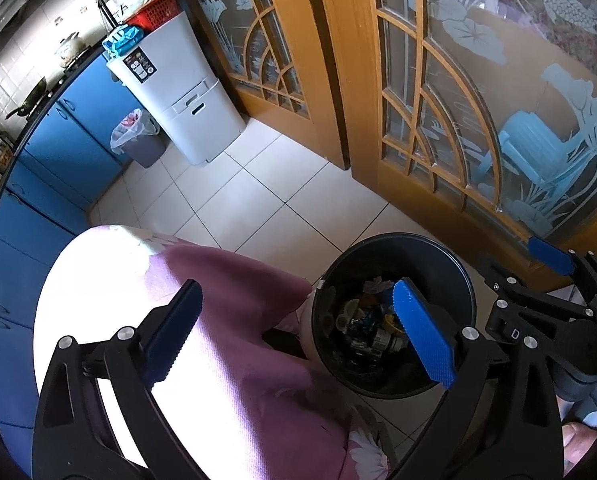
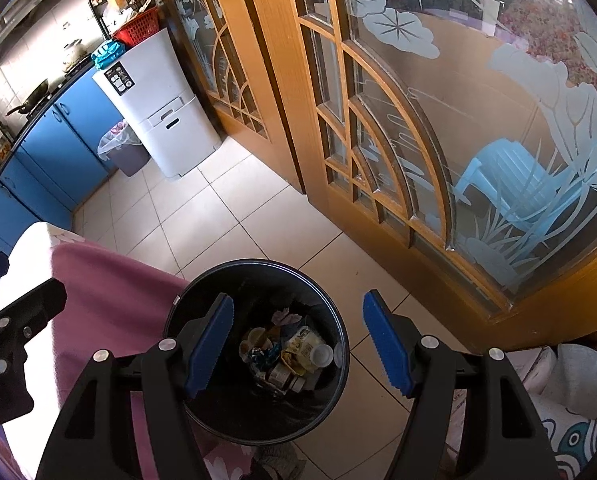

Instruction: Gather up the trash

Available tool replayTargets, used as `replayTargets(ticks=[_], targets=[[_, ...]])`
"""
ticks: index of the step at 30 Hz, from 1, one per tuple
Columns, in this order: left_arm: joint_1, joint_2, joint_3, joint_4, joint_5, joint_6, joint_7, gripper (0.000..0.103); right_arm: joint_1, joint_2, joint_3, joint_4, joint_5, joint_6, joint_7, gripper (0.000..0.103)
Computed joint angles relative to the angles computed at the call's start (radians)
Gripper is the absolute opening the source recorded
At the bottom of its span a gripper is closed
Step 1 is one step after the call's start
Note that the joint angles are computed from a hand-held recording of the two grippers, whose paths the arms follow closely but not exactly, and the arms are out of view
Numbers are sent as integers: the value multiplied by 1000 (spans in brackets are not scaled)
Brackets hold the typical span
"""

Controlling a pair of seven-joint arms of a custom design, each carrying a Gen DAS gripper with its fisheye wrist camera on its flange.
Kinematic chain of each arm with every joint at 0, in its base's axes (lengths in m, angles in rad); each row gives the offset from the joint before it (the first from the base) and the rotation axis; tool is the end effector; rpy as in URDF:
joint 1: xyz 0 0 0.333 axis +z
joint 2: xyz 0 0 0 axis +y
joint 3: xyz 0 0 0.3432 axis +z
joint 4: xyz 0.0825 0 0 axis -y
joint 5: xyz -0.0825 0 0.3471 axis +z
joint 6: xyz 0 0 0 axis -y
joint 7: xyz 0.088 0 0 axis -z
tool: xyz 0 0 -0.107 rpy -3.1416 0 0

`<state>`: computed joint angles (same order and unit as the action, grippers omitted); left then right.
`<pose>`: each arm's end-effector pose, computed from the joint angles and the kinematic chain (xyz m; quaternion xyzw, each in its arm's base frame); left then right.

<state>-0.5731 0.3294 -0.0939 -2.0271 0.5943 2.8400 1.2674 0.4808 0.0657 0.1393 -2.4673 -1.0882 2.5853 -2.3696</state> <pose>0.4673 -0.3993 0.3854 -0.3270 0.9054 -0.1817 0.2008 0.3621 0.2783 0.3250 -0.3657 0.8870 -0.1999 0.1990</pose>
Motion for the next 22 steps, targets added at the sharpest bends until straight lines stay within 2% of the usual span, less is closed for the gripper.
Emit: replayTargets(ticks=[9,15,22], targets=[[15,1,-19,-1,-45,-3,43,95,-3,-5,0,-2,2,1,-5,66],[0,1,-2,0,-38,-4,23,95,-3,-6,1,-3,0,0,-4,66],[12,1,-13,-1,-64,-8,48,95,0,-4,2,1,-5,2,2,66]])
